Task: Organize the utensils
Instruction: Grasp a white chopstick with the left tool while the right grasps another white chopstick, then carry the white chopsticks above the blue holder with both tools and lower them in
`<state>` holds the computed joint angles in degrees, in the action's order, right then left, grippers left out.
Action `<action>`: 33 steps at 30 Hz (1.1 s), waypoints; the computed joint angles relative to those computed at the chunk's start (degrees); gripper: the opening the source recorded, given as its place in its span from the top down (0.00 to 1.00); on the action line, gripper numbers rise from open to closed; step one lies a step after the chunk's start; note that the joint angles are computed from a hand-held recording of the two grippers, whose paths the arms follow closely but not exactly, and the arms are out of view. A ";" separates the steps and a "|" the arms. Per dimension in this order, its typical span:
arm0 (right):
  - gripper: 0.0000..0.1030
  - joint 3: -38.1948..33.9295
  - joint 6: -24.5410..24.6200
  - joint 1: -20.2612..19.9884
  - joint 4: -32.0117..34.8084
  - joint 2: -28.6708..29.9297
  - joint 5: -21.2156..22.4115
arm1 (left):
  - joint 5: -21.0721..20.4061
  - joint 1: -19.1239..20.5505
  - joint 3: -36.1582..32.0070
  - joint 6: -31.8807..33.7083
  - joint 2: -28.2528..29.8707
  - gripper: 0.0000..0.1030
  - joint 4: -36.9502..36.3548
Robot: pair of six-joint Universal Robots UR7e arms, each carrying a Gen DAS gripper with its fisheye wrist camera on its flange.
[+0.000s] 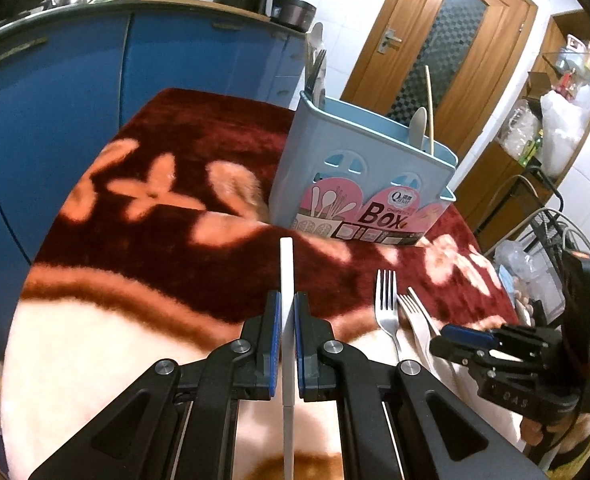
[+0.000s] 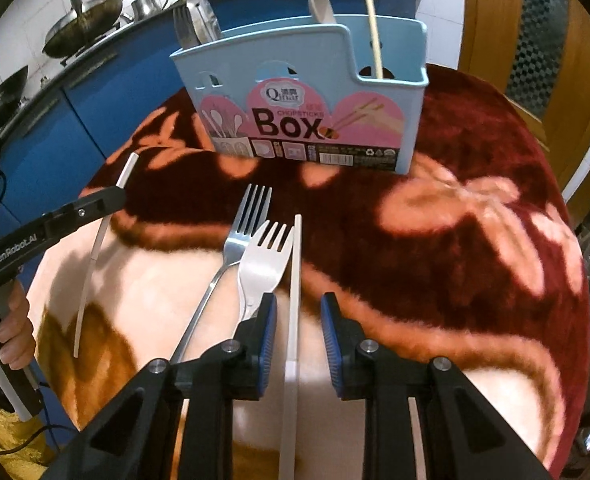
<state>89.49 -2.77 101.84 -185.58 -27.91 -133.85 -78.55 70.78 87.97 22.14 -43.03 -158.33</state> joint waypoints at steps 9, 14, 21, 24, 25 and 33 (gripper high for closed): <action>0.92 -1.47 3.35 -1.60 11.13 -2.79 3.41 | -0.95 0.08 0.30 0.80 -0.42 0.94 -0.28; 0.94 0.77 4.23 -2.03 6.80 -3.92 6.06 | -2.25 -0.30 1.42 0.87 -1.19 0.94 -2.08; 0.94 6.77 -1.96 -1.28 -15.90 -4.02 11.56 | -4.45 -1.24 1.85 1.72 -1.69 0.94 -5.16; 0.94 7.17 -4.91 -0.65 -23.67 -3.27 12.80 | -5.32 -1.92 1.60 2.30 -1.53 0.94 -6.78; 0.94 6.96 -5.55 -0.66 -24.93 -3.19 13.08 | -5.58 -2.19 1.44 2.49 -1.44 0.94 -7.33; 0.94 4.81 -10.54 0.26 -34.55 -2.20 14.35 | -7.51 -3.85 -1.05 2.20 -1.00 0.94 -9.26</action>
<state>94.29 -13.31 102.11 -220.13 -30.11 -119.49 -86.06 66.92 86.92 24.34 -44.03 -167.59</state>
